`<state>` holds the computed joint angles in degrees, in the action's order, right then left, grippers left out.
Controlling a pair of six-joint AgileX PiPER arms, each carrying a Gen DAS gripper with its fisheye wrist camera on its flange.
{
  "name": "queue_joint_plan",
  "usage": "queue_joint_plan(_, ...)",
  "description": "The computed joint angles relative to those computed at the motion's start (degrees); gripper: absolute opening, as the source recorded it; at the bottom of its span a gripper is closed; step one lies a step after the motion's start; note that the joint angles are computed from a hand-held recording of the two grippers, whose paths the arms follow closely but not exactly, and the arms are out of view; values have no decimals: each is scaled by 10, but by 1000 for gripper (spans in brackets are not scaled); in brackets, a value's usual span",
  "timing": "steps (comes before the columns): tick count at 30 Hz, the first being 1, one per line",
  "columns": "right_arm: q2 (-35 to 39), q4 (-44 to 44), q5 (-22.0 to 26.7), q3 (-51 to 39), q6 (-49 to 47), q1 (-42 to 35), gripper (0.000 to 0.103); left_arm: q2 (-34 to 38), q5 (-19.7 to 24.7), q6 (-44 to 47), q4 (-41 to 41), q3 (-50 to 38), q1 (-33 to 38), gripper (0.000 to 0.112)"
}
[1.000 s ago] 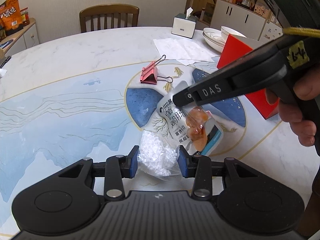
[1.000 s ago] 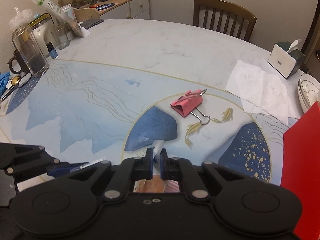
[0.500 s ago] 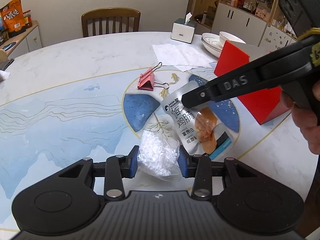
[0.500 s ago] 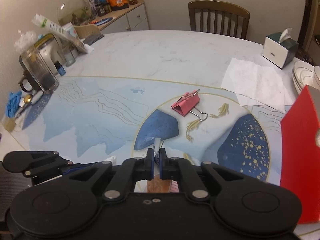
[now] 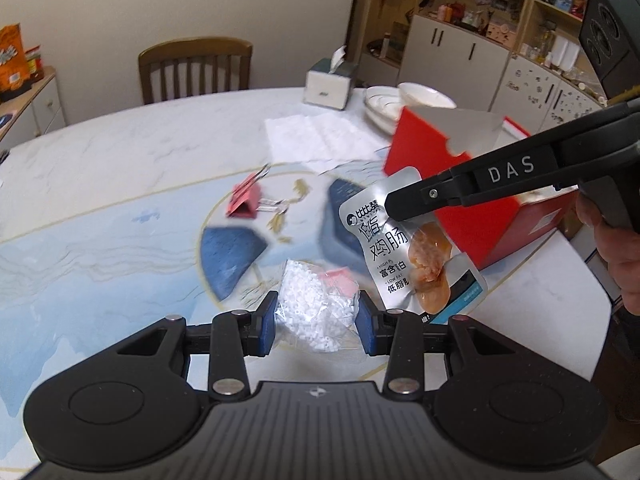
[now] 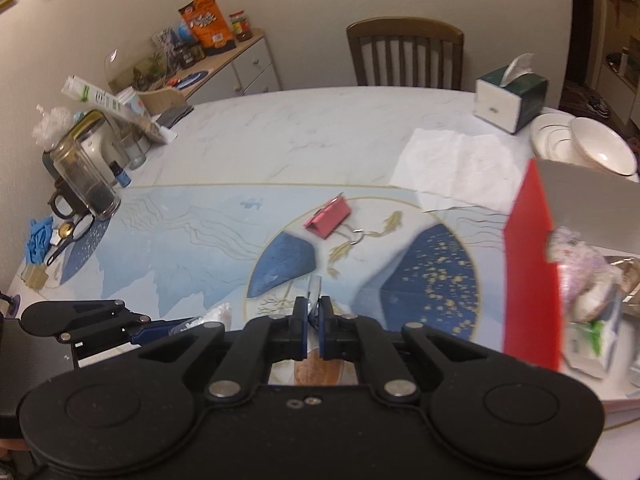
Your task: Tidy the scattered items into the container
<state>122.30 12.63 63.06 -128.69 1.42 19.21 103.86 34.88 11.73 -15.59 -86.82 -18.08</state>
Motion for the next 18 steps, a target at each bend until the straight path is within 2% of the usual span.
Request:
queue_joint_plan(8,-61,18,-19,56,-30,-59,4,29,45,-29,36,-96,-49,38)
queue_joint_plan(18,-79,45,-21,57,-71,-132,4,114,103,-85,88,-264,-107,38)
